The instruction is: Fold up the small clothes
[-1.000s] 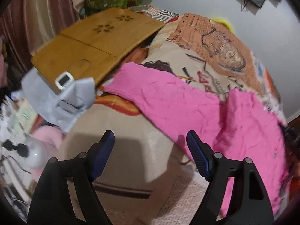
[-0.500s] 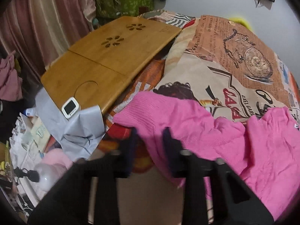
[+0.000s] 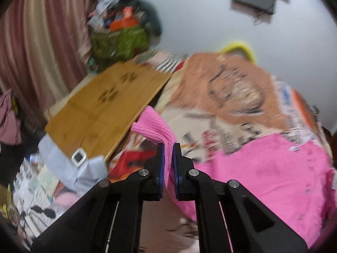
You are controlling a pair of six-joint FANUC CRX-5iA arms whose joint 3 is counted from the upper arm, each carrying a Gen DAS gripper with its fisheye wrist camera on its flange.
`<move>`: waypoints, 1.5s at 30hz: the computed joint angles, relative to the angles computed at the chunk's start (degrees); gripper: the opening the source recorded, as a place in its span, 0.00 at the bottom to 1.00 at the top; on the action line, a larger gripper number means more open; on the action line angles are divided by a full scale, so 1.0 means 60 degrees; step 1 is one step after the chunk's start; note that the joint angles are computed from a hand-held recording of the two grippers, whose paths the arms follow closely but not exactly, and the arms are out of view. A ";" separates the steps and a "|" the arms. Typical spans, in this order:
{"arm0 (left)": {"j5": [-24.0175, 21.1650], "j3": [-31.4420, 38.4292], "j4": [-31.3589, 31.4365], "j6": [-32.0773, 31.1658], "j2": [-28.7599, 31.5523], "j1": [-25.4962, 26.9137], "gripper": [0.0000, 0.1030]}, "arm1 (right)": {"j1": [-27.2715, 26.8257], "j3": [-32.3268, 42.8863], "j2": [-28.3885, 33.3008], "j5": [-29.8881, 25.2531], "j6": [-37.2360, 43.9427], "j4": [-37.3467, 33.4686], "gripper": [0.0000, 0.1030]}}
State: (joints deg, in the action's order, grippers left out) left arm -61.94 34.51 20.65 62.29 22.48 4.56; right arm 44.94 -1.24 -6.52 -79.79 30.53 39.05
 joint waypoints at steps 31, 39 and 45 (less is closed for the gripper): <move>-0.0588 -0.2560 0.0516 -0.3119 -0.1650 -0.0643 0.57 | 0.0837 0.0403 0.0282 0.2093 -0.0866 -0.1614 0.44; -0.0872 -0.2169 -0.0434 -0.2421 -0.0839 -0.0731 0.57 | 0.0135 0.0980 0.1084 0.2608 -0.0889 -0.2258 0.45; -0.0497 -0.2591 -0.0585 -0.2662 -0.0984 -0.0830 0.59 | -0.0043 0.1649 0.1668 0.2272 0.0262 -0.2941 0.23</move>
